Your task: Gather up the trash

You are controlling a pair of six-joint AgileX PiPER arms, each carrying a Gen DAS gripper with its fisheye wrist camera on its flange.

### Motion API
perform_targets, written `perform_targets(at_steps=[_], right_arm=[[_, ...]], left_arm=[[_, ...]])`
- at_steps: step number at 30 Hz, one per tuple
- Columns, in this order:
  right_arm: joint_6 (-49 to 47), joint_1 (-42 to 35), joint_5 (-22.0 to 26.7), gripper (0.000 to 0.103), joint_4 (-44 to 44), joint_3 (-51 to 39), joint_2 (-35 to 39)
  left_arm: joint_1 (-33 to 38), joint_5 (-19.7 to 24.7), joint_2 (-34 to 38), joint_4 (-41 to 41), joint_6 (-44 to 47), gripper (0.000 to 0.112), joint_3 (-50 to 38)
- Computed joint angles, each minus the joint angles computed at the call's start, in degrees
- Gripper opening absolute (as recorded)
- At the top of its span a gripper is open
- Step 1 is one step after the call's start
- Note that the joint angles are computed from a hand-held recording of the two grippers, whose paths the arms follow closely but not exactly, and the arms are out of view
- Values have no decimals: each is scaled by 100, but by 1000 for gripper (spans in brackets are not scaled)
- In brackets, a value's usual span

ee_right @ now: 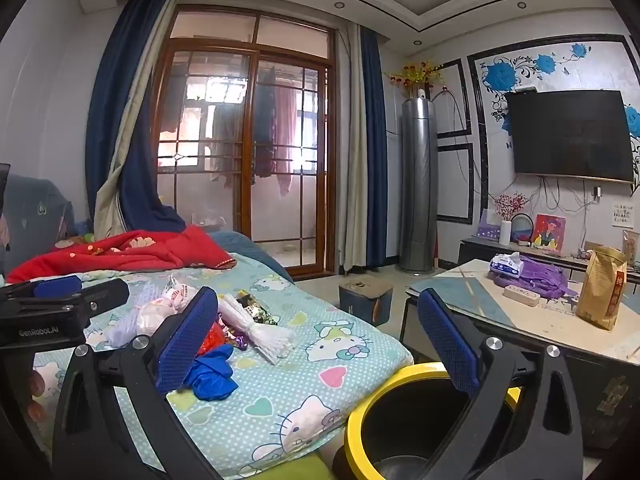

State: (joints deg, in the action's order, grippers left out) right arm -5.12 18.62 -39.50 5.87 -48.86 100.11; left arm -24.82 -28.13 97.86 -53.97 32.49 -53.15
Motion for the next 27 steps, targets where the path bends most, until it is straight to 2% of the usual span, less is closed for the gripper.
perform_targets(at_steps=[13, 22, 24, 27], right_arm=[[9, -9, 25, 97, 2, -31, 31], [-12, 0, 93, 97, 46, -93, 41], [-24, 6, 119, 97, 67, -109, 33], [48, -39, -94, 97, -18, 82, 56]], left_arm=[[-30, -75, 12, 41, 55, 92, 15], [-130, 112, -194, -771, 947, 92, -235], [-82, 79, -121, -465, 646, 92, -162], [-101, 34, -106, -415, 583, 92, -146]])
